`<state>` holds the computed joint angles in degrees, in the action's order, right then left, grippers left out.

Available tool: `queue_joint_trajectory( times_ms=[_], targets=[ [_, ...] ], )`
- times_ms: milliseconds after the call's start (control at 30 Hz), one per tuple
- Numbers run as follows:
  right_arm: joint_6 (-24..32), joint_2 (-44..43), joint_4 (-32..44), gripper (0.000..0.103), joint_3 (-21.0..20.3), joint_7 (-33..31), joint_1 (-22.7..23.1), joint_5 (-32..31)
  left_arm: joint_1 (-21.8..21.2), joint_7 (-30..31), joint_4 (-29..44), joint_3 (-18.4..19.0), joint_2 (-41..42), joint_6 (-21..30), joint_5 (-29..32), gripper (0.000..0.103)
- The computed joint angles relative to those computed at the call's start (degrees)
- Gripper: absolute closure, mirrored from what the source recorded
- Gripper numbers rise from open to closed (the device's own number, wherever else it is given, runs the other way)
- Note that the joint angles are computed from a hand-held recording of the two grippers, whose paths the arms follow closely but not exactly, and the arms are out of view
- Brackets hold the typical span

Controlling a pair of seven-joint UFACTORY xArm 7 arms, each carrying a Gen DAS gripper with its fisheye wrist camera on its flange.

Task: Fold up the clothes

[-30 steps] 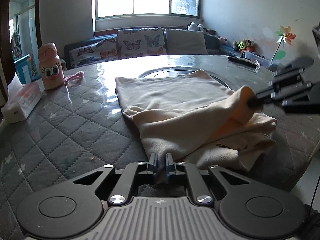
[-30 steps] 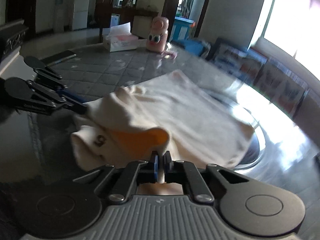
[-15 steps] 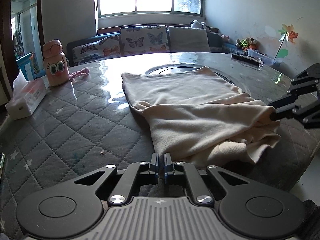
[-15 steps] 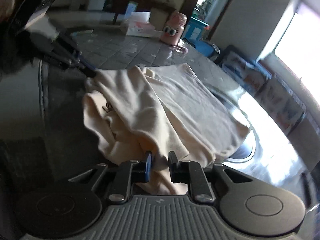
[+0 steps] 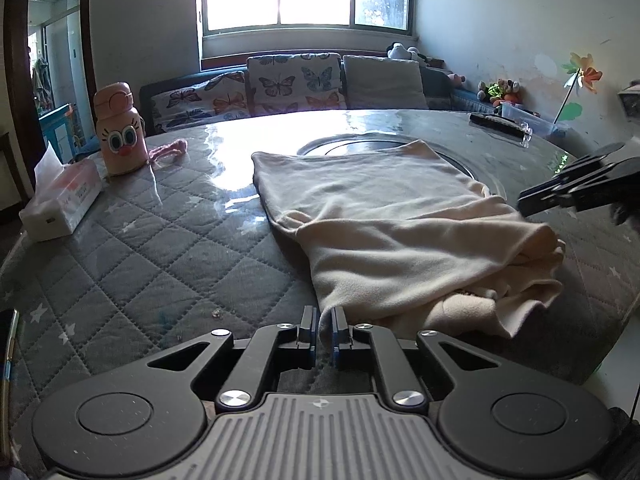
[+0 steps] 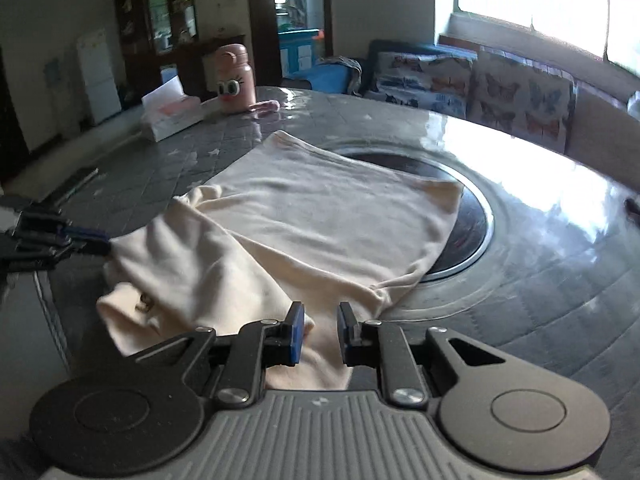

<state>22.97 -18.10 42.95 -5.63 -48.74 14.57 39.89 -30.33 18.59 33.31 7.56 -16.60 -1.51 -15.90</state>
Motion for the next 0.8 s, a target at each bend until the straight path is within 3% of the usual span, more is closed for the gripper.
queue_joint_trajectory(
  times_ms=[200, 400, 500, 767, 800],
  targets=[
    [1.4, 0.6, -0.4, 0.083, 0.3, -3.5, 1.6, 3.6, 1.3, -1.3, 0.7, -1.1, 0.4, -0.7, 1.1, 0.093],
    [-0.3, 0.2, -1.2, 0.079, 0.8, -3.3, 1.9, 4.5, -3.3, -0.4, 3.0, 2.4, 2.3, -2.5, 0.1, 0.093],
    [-0.3, 0.2, -0.5, 0.079, 0.1, -1.9, 1.5, 6.4, -7.8, 1.0, 4.4, 6.1, 3.6, -3.0, -1.3, 0.093],
    [-1.5, 1.4, -1.5, 0.079, 1.8, -1.1, 0.8, 2.9, -16.3, 7.9, 8.3, 11.9, 7.5, -2.3, -8.9, 0.087],
    [-2.3, 1.2, -1.9, 0.085, 2.2, -1.1, 0.9, 2.1, -16.9, 9.1, 8.8, 12.2, 7.8, -2.2, -10.0, 0.085]
  ],
)
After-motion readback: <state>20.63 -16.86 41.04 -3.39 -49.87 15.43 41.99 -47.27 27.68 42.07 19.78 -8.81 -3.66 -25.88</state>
